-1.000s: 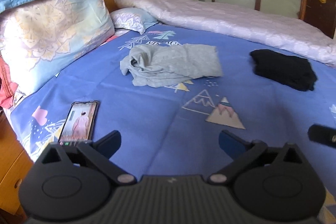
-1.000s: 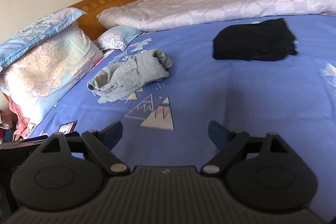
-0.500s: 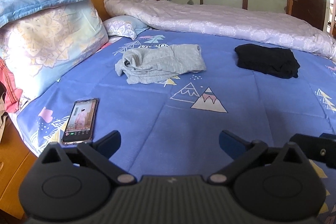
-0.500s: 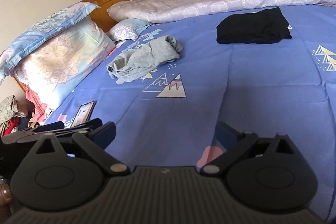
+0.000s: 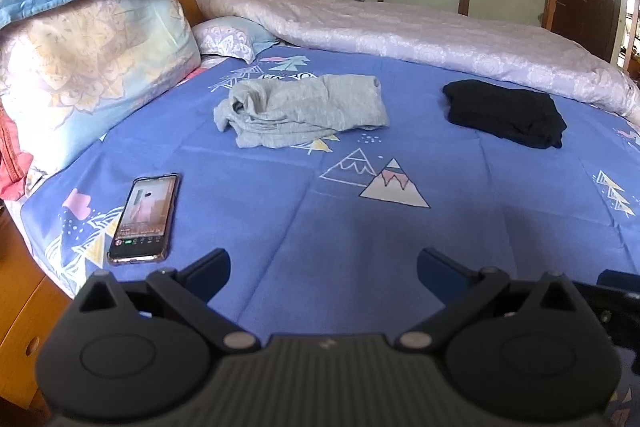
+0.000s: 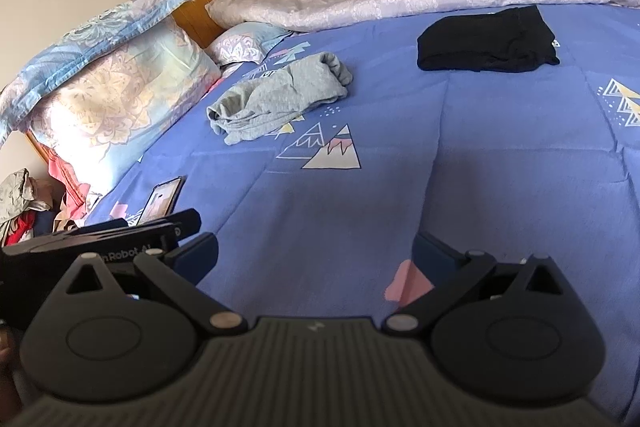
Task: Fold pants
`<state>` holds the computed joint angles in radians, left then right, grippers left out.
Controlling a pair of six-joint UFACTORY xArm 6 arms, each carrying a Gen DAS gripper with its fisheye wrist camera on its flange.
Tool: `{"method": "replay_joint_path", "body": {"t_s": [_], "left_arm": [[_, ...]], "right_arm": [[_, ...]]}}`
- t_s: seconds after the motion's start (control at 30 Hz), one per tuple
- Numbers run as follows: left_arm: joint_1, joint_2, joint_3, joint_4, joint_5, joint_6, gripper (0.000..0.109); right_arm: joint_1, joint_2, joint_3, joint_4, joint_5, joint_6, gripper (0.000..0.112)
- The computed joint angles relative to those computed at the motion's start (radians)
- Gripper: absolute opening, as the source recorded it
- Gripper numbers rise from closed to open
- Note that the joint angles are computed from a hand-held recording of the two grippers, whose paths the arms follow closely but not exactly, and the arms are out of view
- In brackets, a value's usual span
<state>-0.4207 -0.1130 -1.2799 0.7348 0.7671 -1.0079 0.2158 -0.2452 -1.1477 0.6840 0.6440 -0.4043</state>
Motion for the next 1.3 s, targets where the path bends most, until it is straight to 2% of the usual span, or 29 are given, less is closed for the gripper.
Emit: {"method": "replay_joint_path", "body": {"t_s": [0.23,0.37,0.53,0.73,1.03,1.3], "left_arm": [[-0.002,-0.011,0.008,0.062,0.012,-0.039,0.103],[-0.004,-0.016,0.016,0.078,-0.008,-0.035,0.103],[-0.012,-0.007,0.004,0.097,0.007,-0.020,0.103],[-0.009,-0.019,0.018,0.113,-0.018,-0.043,0.103],[-0.010,-0.008,0.000,0.115,0.025,-0.045,0.103],[-0.018,-0.014,0.007,0.153,0.028,-0.056,0.103]], "right_arm": [[0.003,-0.004,0.002,-0.004,-0.006,0.002,0.103],[0.004,-0.010,0.009,-0.003,-0.021,0.002,0.103],[0.005,-0.009,0.015,-0.021,-0.031,0.038,0.103],[0.004,-0.010,0.015,-0.031,-0.032,0.060,0.103],[0.015,-0.023,0.028,-0.062,-0.063,0.077,0.103],[0.012,-0.025,0.030,-0.080,-0.069,0.091,0.103]]}}
